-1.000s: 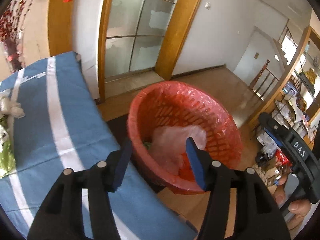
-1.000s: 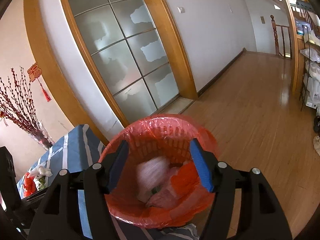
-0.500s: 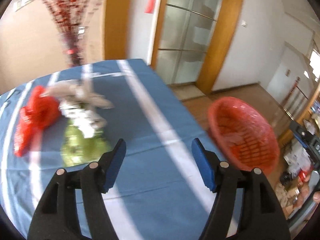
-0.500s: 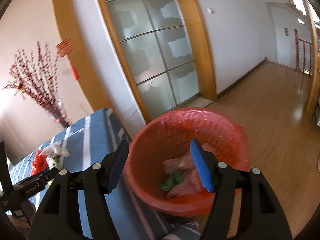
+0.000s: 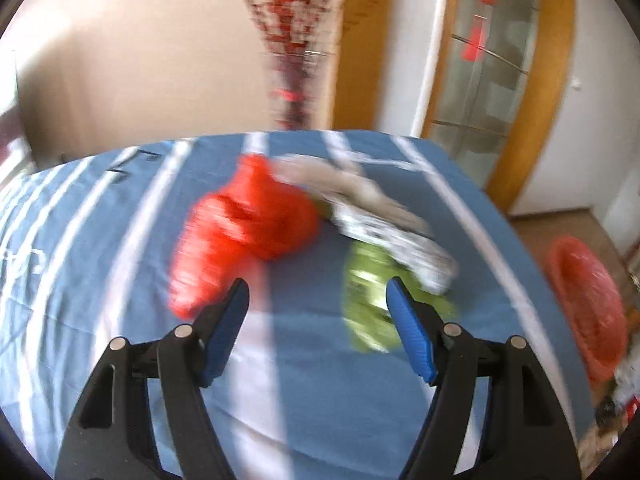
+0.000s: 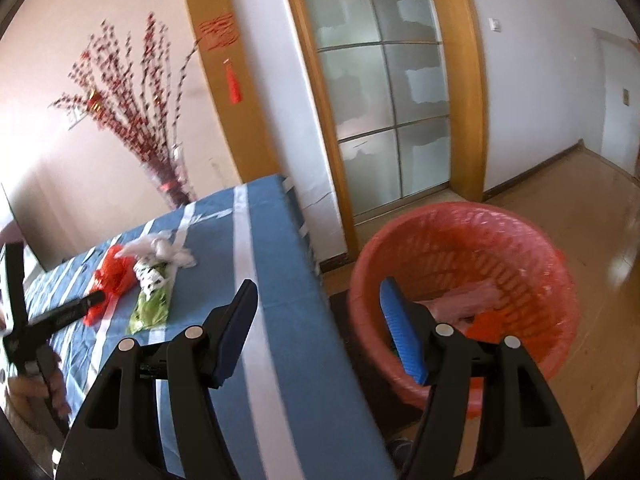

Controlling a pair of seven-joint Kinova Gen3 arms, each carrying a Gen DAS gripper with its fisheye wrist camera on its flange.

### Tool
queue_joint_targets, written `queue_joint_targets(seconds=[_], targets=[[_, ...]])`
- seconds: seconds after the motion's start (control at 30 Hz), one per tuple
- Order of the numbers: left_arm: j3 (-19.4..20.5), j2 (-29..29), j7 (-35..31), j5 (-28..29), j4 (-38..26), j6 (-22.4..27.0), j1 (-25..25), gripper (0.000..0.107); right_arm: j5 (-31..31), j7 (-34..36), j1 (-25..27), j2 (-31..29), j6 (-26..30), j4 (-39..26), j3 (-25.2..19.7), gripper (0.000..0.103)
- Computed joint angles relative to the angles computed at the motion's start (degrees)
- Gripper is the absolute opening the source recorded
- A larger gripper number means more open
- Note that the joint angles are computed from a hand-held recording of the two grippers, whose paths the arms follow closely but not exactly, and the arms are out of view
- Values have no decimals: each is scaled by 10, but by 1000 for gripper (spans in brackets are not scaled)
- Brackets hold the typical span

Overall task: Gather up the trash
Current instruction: 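Move both tools back to the table toward the last bags, then grasp the crumpled red bag with the left tool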

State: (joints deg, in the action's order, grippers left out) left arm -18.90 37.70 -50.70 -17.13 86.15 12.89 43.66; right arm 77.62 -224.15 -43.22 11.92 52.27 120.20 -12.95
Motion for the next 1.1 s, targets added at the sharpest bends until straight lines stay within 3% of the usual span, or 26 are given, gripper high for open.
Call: queue_joint_targets(seconds=[0.07,0.17,0.33,0.6,0.7,0.87,1.1], targets=[[-17,15,13,1,-22,19,-5,70,1,11,3,10,-13,-10,1,64],[-5,35,17,-4,-64,54,-37,70,0,27,4,23,-30,-25,5,64],[76,56,-17,4,-119,88,-115,75,-15,63,5,41,-57,-50,18,64],[131,95,-69,26,-186,136,-158,77,-41,108,2,62,-89,-76,40,64],[159,101,-96,47,-191,138,-183,63,-49,123,-1,66,-97,-83,47,64],[163,91,-122,65,-166,110,-192,36,-58,146,-7,76,-106,-99,57,64],[148,68,-133,81,-121,68,-191,22,-68,180,-19,87,-119,-120,68,64]])
